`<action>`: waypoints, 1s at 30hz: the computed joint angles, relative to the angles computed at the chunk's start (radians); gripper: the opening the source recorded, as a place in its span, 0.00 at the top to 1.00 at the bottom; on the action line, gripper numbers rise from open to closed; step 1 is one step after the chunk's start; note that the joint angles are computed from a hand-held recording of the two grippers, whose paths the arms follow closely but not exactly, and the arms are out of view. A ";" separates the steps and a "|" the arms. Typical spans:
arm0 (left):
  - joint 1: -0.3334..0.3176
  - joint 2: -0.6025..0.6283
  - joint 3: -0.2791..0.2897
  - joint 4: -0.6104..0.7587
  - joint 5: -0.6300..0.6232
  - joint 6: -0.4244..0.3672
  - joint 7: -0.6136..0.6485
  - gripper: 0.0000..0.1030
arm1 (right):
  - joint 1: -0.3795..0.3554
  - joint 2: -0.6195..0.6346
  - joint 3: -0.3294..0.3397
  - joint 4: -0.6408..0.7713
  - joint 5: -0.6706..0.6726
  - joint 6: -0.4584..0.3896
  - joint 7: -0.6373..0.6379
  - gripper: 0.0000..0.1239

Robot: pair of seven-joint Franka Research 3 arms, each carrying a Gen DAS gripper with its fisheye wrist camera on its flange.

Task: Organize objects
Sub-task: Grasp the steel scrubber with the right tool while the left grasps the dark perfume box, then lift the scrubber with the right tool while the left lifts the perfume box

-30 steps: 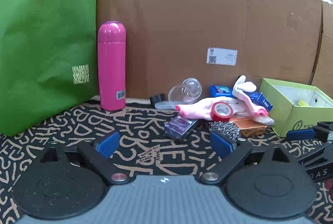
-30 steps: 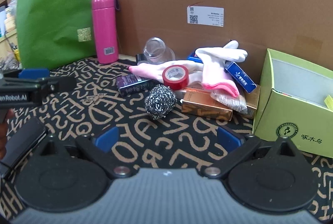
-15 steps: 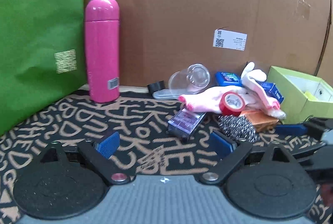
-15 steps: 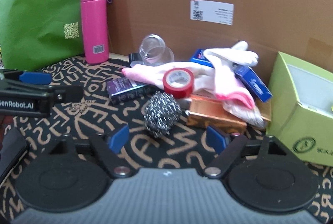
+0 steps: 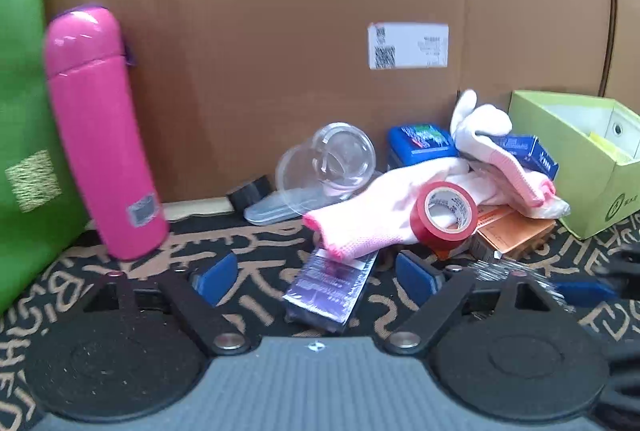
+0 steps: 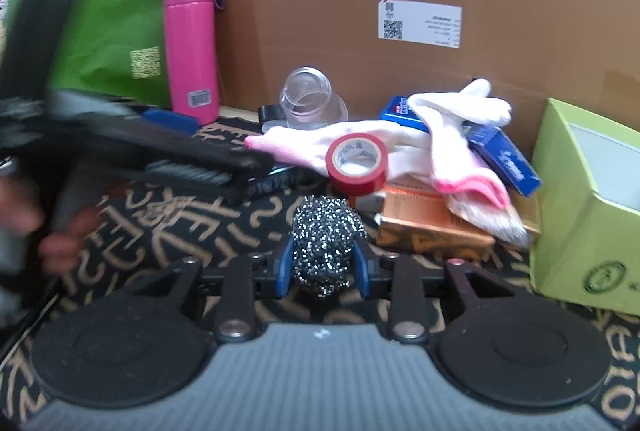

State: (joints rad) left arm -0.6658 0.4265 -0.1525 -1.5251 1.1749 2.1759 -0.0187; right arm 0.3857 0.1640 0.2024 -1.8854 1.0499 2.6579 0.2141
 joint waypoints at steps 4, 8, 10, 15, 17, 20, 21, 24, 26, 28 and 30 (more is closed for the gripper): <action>0.034 0.030 -0.008 0.028 -0.083 0.049 0.055 0.46 | -0.026 -0.072 -0.022 -0.064 0.053 -0.055 -0.048 0.75; 0.019 0.019 -0.001 0.013 -0.094 0.064 0.040 0.53 | -0.033 -0.121 -0.054 -0.103 0.087 -0.087 -0.080 0.75; 0.013 0.002 -0.009 -0.008 -0.101 0.079 0.040 0.59 | -0.036 -0.137 -0.068 -0.117 0.084 -0.100 -0.079 0.75; -0.039 -0.042 -0.044 -0.066 -0.095 0.054 0.014 0.60 | -0.047 -0.175 -0.098 -0.159 0.070 -0.119 -0.072 0.75; -0.062 -0.065 -0.063 -0.100 -0.092 0.040 -0.028 0.60 | -0.055 -0.190 -0.111 -0.175 0.057 -0.135 -0.064 0.75; -0.080 -0.103 -0.089 -0.150 -0.088 0.038 -0.109 0.60 | -0.067 -0.209 -0.128 -0.196 0.042 -0.160 -0.060 0.75; -0.082 -0.110 -0.095 -0.160 -0.087 0.039 -0.140 0.58 | -0.069 -0.213 -0.131 -0.202 0.036 -0.160 -0.061 0.75; -0.087 -0.088 -0.100 -0.126 -0.076 0.000 -0.145 0.40 | -0.072 -0.213 -0.135 -0.209 0.023 -0.151 -0.061 0.74; -0.094 -0.054 -0.095 -0.074 -0.075 -0.044 -0.104 0.39 | -0.075 -0.206 -0.138 -0.204 0.018 -0.159 -0.044 0.73; -0.093 -0.031 -0.089 -0.044 -0.084 -0.048 -0.063 0.39 | -0.079 -0.208 -0.140 -0.208 0.031 -0.164 -0.049 0.73; -0.087 -0.013 -0.083 -0.023 -0.107 -0.037 -0.029 0.40 | -0.082 -0.209 -0.143 -0.210 0.039 -0.165 -0.054 0.73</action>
State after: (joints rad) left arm -0.7527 0.4134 -0.2350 -1.5481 1.0681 2.1389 -0.0472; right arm 0.3033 -0.0446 0.0598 -2.0950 1.0887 2.4932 0.1602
